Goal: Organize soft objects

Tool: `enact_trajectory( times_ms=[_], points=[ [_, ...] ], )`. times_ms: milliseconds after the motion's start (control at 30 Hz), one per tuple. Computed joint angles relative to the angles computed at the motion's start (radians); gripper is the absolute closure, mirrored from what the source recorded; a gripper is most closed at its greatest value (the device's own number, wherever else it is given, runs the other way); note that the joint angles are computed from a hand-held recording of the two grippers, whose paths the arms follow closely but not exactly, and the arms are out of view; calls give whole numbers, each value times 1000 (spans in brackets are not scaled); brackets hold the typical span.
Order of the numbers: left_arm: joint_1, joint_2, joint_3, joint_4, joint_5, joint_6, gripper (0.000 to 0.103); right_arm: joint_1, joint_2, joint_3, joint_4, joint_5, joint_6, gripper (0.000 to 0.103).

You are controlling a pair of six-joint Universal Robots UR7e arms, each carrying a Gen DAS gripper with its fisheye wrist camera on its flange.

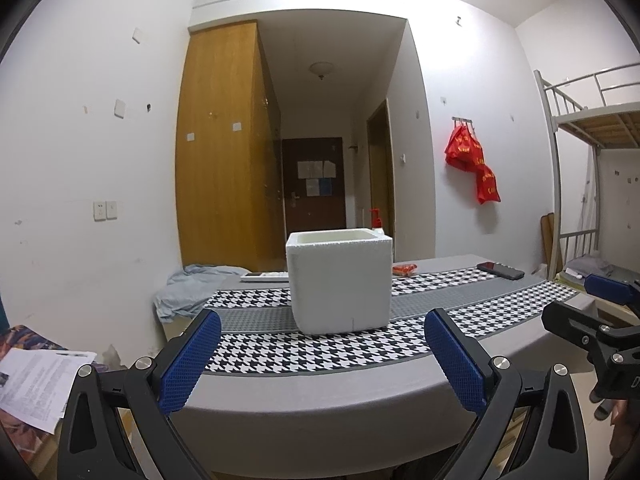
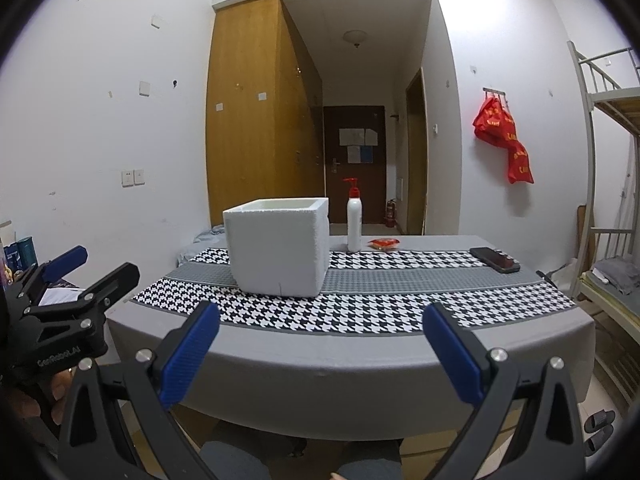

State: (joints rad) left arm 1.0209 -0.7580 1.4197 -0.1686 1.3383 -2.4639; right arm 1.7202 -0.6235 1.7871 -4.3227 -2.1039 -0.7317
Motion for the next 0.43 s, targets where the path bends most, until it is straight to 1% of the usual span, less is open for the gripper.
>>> enact_trajectory(
  times_ms=[433],
  points=[
    [-2,-3,10,-8,1,11,1,0,0,-7,17,-3,-2,1]
  ],
)
